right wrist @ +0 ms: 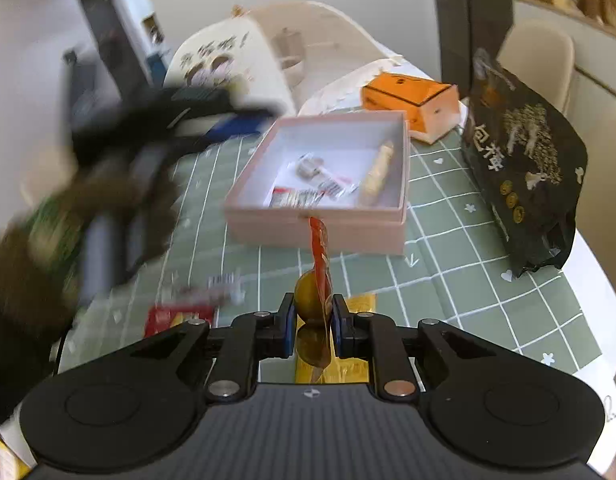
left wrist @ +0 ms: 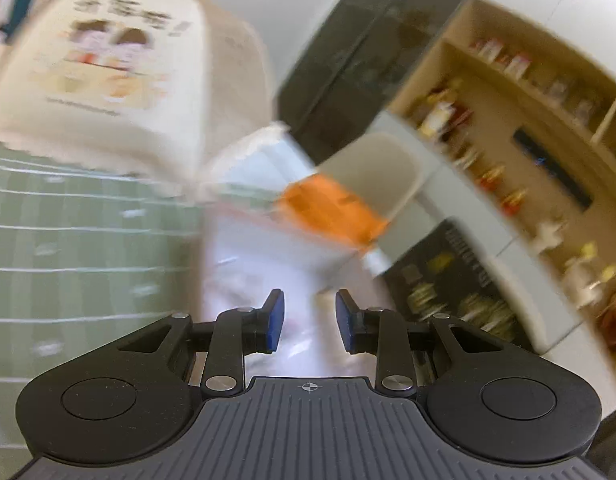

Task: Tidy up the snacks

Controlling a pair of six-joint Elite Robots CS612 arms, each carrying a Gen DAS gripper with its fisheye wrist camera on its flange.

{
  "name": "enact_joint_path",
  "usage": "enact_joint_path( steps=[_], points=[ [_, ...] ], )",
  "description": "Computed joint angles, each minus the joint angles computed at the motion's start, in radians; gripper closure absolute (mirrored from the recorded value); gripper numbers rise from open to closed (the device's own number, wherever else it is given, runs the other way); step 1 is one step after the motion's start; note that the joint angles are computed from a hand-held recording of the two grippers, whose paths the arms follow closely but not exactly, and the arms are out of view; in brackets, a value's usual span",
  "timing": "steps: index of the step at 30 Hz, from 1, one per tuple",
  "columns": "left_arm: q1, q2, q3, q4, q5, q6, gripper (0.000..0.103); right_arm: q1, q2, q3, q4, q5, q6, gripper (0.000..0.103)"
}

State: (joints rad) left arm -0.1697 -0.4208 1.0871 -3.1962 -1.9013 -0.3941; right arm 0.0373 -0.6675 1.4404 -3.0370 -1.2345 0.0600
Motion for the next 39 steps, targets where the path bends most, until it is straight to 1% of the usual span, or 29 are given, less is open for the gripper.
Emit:
enact_joint_path(
  steps=[1,2,4,5,6,7,8,9,10,12,13,15,16,17,18,20,22,24,26,28,30,32,33,34,36,38,39],
  points=[
    [0.006,-0.011,0.020,0.015,0.021,0.004,0.071,-0.004,0.009,-0.019,-0.003,0.012,0.016,0.086],
    [0.015,-0.019,0.037,0.037,0.029,-0.012,0.071,-0.006,0.024,-0.049,-0.012,0.017,0.029,0.086],
    [0.030,-0.026,0.050,0.102,0.029,-0.052,0.071,-0.012,0.075,-0.147,-0.056,0.047,0.086,0.086],
    [0.036,-0.029,0.056,0.128,0.032,-0.055,0.071,-0.015,0.107,-0.203,-0.076,0.059,0.132,0.083],
    [0.041,-0.032,0.064,0.148,0.031,-0.038,0.071,-0.012,0.144,-0.276,-0.072,0.035,0.175,0.078],
    [0.045,-0.035,0.072,0.162,0.025,-0.010,0.071,-0.007,0.168,-0.331,-0.032,-0.005,0.192,0.066],
    [0.048,-0.038,0.079,0.175,0.012,0.028,0.071,0.001,0.190,-0.387,0.030,-0.055,0.198,0.064],
    [0.051,-0.041,0.087,0.190,-0.005,0.074,0.071,0.006,0.198,-0.407,0.058,-0.072,0.196,0.064],
    [0.052,-0.045,0.097,0.199,-0.019,0.112,0.071,0.008,0.199,-0.405,0.066,-0.066,0.186,0.064],
    [0.050,-0.054,0.122,0.211,-0.032,0.170,0.071,0.009,0.184,-0.356,0.062,-0.019,0.141,0.061],
    [0.049,-0.064,0.144,0.218,-0.028,0.191,0.071,0.012,0.171,-0.322,0.068,-0.004,0.104,0.058],
    [0.046,-0.088,0.197,0.204,-0.007,0.196,0.071,0.022,0.139,-0.240,0.091,0.018,0.005,0.051],
    [0.047,-0.102,0.227,0.188,0.000,0.186,0.071,0.027,0.124,-0.205,0.107,0.031,-0.039,0.044],
    [0.048,-0.117,0.258,0.173,0.004,0.168,0.071,0.032,0.108,-0.171,0.133,0.045,-0.090,0.042],
    [0.050,-0.128,0.281,0.166,0.005,0.152,0.071,0.039,0.090,-0.130,0.164,0.064,-0.139,0.042],
    [0.053,-0.151,0.324,0.153,0.023,0.110,0.071,0.049,0.072,-0.094,0.230,0.111,-0.183,0.042],
    [0.053,-0.171,0.359,0.145,0.072,0.069,0.071,0.063,0.060,-0.072,0.303,0.171,-0.217,0.042],
    [0.049,-0.184,0.379,0.126,0.119,0.037,0.071,0.084,0.053,-0.060,0.321,0.184,-0.236,0.039],
    [0.049,-0.185,0.388,0.096,0.124,0.024,0.071,0.112,0.046,-0.048,0.307,0.159,-0.284,0.033],
    [0.047,-0.185,0.389,0.080,0.123,0.027,0.071,0.144,0.045,-0.040,0.277,0.099,-0.367,0.033],
    [0.042,-0.182,0.390,0.045,0.113,0.058,0.071,0.168,0.045,-0.035,0.262,0.033,-0.454,0.033],
    [0.036,-0.180,0.392,0.015,0.099,0.100,0.071,0.173,0.043,-0.026,0.256,0.001,-0.519,0.033],
    [0.033,-0.179,0.391,0.009,0.095,0.115,0.071,0.169,0.040,-0.016,0.245,-0.009,-0.539,0.033],
    [0.030,-0.177,0.389,0.009,0.092,0.130,0.071,0.161,0.040,-0.012,0.244,-0.011,-0.543,0.033],
    [0.025,-0.169,0.374,0.020,0.092,0.140,0.071,0.141,0.033,0.002,0.233,-0.023,-0.515,0.033],
    [0.020,-0.154,0.343,0.030,0.087,0.157,0.071,0.127,0.035,0.010,0.205,-0.077,-0.466,0.033],
    [0.017,-0.143,0.316,0.055,0.077,0.196,0.071,0.122,0.039,0.006,0.195,-0.121,-0.436,0.033]
  ],
)
